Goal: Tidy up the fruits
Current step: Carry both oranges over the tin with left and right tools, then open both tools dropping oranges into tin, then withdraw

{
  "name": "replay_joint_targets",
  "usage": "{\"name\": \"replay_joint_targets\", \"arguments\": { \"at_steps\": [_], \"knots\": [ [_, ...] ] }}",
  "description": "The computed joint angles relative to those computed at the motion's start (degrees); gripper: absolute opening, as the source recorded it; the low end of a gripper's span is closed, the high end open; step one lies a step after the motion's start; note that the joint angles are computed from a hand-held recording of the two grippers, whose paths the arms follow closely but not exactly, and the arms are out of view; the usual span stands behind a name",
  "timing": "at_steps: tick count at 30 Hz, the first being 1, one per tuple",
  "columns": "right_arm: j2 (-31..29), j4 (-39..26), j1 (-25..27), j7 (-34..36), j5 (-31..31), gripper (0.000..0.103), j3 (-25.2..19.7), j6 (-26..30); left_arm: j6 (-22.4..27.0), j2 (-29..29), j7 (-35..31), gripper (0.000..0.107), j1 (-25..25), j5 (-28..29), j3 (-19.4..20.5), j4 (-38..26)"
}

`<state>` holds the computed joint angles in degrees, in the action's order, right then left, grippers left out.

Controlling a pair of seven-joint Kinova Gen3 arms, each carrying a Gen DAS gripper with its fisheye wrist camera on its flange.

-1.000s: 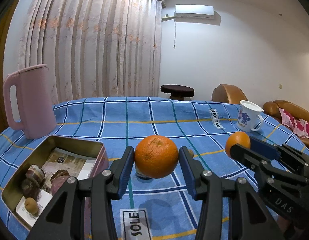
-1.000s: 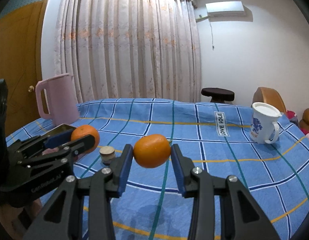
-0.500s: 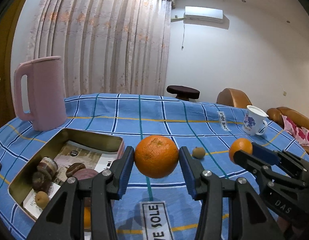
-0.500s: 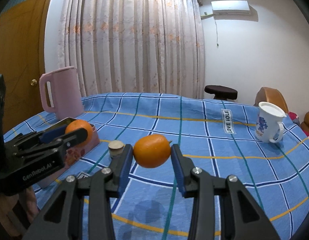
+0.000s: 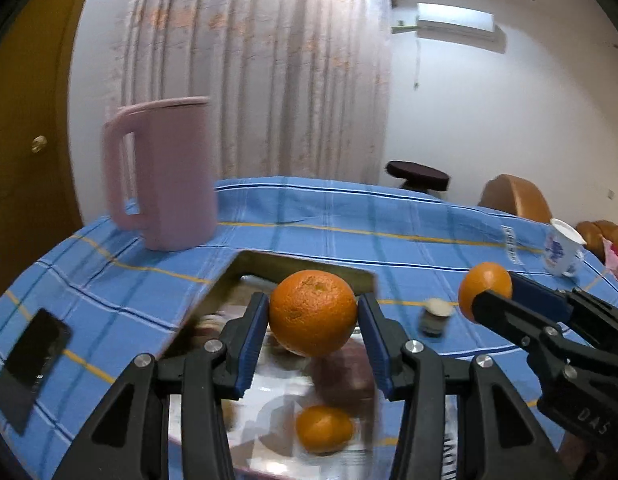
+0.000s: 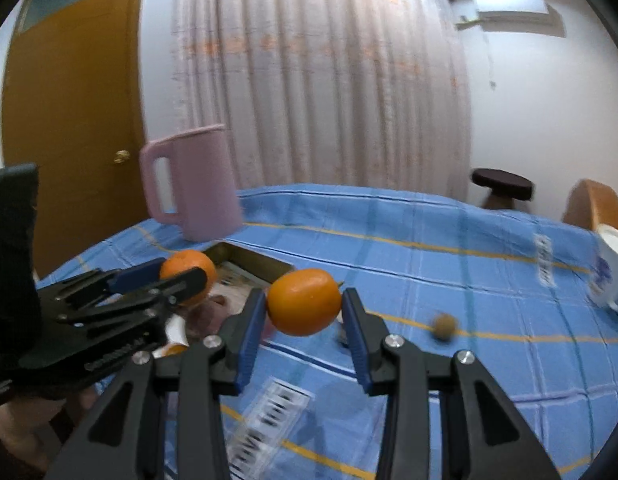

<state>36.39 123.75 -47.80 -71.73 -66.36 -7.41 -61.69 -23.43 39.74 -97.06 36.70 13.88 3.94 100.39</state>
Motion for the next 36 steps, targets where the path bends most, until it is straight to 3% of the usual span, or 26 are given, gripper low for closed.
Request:
{"name": "replay_joint_targets", "arguments": {
  "at_steps": [11,19,26,28,30,32,36],
  "knots": [
    [3.68,-10.96,2.01,10.28,4.77,0.042,1.26,10.84,5.15,0.42,2.49,0.048,-5.39,-2.19,0.14,-0.31],
    [4.60,-13.15,2.54,14.15,4.17,0.042,2.65,16.06,8.99,1.57,3.96,0.048,-6.91,-6.19,1.38,-1.89],
    [4.28,-12.93,2.91,13.39,6.62,0.044,3.02,18.18,8.28,0.64,5.46,0.049,-7.07,-6.92,1.23,-0.51],
    [4.17,-12.55,3.10,12.12,8.35,0.044,3.16,18.72,6.48,0.17,5.15,0.049,-5.03,-5.54,-1.15,0.55],
    [4.03,-11.67,3.55,10.31,10.69,0.058,2.46,17.73,4.03,-0.45,4.36,0.050,-2.93,-3.28,-3.53,1.91],
    [4.07,-10.86,1.62,9.02,10.55,0.071,4.15,16.18,1.64,-1.20,3.52,0.064,-1.63,-0.82,-4.79,3.28],
    [2.17,-6.74,1.99,4.73,12.76,0.073,3.47,13.34,-1.23,-2.11,3.20,0.070,-3.01,-0.42,-1.89,4.68]
  ]
}}
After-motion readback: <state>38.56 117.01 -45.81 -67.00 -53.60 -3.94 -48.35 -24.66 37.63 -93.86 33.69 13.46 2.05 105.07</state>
